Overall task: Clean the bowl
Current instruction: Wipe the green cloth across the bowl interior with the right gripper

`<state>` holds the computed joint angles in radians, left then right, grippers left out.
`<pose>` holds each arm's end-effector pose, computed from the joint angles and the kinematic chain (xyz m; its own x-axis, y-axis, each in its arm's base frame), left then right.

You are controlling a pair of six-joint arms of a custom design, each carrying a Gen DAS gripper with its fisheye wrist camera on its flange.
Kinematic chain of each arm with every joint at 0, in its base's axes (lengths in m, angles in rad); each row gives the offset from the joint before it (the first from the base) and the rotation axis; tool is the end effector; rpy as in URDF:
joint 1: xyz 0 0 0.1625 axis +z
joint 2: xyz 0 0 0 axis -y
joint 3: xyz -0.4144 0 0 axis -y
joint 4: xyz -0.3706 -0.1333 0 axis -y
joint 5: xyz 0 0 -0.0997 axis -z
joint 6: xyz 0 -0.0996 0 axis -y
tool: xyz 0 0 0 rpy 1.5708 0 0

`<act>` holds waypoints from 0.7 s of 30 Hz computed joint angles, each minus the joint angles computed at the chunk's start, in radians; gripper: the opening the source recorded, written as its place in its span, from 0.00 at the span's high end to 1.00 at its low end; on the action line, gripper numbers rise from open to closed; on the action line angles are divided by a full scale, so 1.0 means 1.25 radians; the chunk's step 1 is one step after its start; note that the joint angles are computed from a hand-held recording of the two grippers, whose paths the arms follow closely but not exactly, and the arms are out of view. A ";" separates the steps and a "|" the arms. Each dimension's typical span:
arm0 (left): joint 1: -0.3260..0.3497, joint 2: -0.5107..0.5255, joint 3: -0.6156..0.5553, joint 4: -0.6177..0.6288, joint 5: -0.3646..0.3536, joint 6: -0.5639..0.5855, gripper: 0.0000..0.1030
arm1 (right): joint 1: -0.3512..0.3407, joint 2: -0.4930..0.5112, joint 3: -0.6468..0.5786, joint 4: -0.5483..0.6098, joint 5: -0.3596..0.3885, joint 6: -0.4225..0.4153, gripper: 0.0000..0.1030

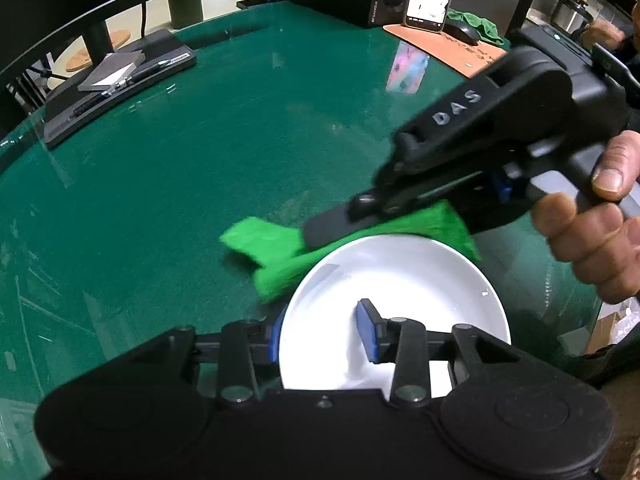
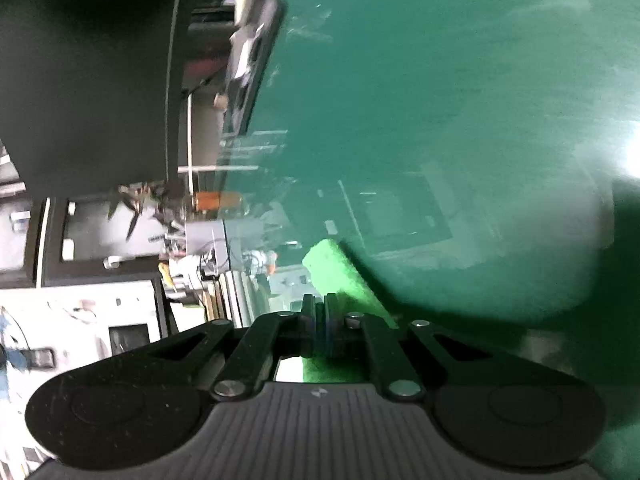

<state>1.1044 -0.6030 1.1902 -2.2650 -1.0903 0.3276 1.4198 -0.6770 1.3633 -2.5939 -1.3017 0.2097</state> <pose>-0.1808 -0.7580 0.1150 -0.6271 0.6216 -0.4695 0.6853 0.7267 0.0468 0.0473 -0.7512 0.1296 -0.9155 0.2511 -0.3142 0.3400 0.9005 -0.2710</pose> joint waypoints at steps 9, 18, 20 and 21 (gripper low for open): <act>0.013 0.001 -0.016 0.020 -0.035 -0.001 0.64 | -0.035 -0.092 0.089 0.009 -0.007 0.026 0.94; 0.007 0.004 -0.019 0.030 -0.031 0.009 0.61 | 0.009 0.025 -0.042 0.048 -0.012 -0.007 0.94; 0.008 0.005 -0.019 0.030 -0.040 0.013 0.59 | 0.005 0.010 -0.031 0.053 -0.012 -0.009 0.94; 0.009 0.006 -0.021 0.030 -0.044 0.014 0.59 | 0.000 -0.005 -0.014 0.047 -0.012 -0.006 0.94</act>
<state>1.1158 -0.5956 1.1646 -2.2281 -1.1452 0.3450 1.4196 -0.6835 1.3454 -2.5348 -1.3165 0.2020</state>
